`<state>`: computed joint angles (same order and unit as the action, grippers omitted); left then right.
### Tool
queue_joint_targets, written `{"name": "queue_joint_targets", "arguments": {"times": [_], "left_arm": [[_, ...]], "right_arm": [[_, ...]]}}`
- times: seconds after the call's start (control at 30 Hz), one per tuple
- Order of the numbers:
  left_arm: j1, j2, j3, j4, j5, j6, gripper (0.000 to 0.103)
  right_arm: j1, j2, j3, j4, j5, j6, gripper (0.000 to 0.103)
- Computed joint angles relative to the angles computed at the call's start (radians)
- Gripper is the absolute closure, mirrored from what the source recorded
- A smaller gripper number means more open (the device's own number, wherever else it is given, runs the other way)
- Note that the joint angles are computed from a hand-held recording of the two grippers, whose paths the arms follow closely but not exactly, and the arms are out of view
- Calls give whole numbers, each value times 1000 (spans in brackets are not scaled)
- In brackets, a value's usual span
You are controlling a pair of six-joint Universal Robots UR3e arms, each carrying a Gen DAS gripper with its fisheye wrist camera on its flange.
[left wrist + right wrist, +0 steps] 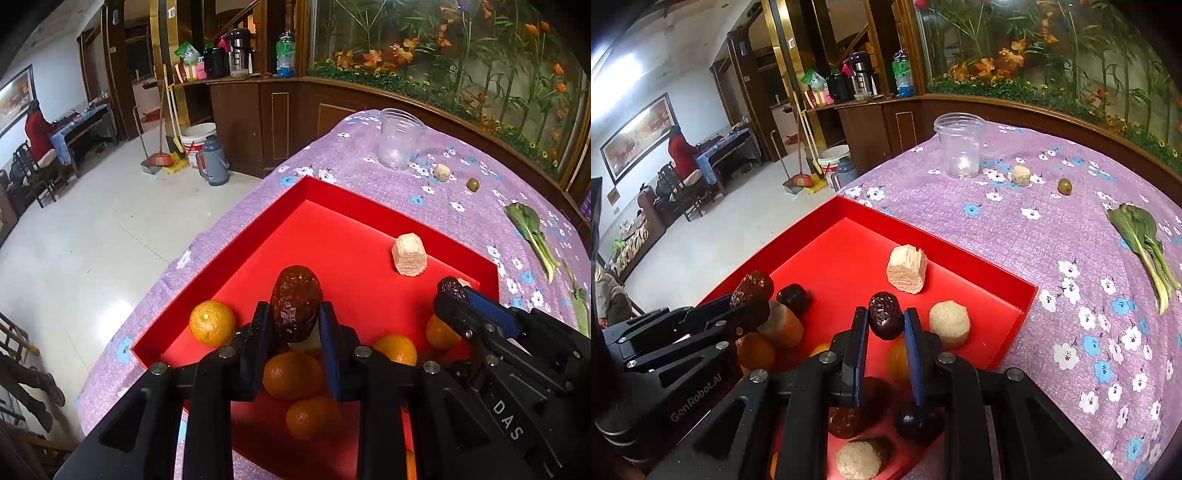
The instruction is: Organize fruits
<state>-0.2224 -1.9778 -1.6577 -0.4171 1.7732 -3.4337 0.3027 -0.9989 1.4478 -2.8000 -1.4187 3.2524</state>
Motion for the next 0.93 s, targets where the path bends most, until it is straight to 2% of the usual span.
{"name": "queue_joint_targets", "arguments": {"times": [0.07,0.13,0.17,0.2,0.27,0.37,0.43,0.47,0.57,0.7,0.77,0.9,0.93], "left_arm": [[3,1,3,-10,-7,1,77],[3,5,-3,-7,-1,-5,72],[1,7,-2,-13,8,-12,61],[-2,13,-7,-11,29,-25,45],[-7,35,-38,19,63,-44,28],[-4,92,-99,50,54,-55,19],[-3,132,-130,40,35,-62,17],[-6,150,-144,39,25,-65,17],[-32,216,-198,35,37,-96,8],[-80,290,-263,47,57,-114,3],[-97,308,-278,49,65,-111,1],[-170,285,-252,36,171,-123,0],[-171,290,-255,35,162,-121,0]], "right_arm": [[4,3,-9,17,-1,3,81],[12,2,-14,31,-20,6,67],[14,-1,-15,34,-26,9,43],[15,-9,-6,30,-31,11,39],[20,-36,29,4,-65,13,38],[10,-113,118,-24,-65,14,20],[10,-180,201,-71,-66,-7,9],[9,-220,244,-86,-58,-30,0],[25,-339,372,-144,-76,-102,0],[35,-498,527,-186,-91,-156,0],[29,-567,582,-180,-86,-162,0],[17,-628,636,-175,-83,-170,0],[14,-637,645,-175,-82,-168,0]]}}
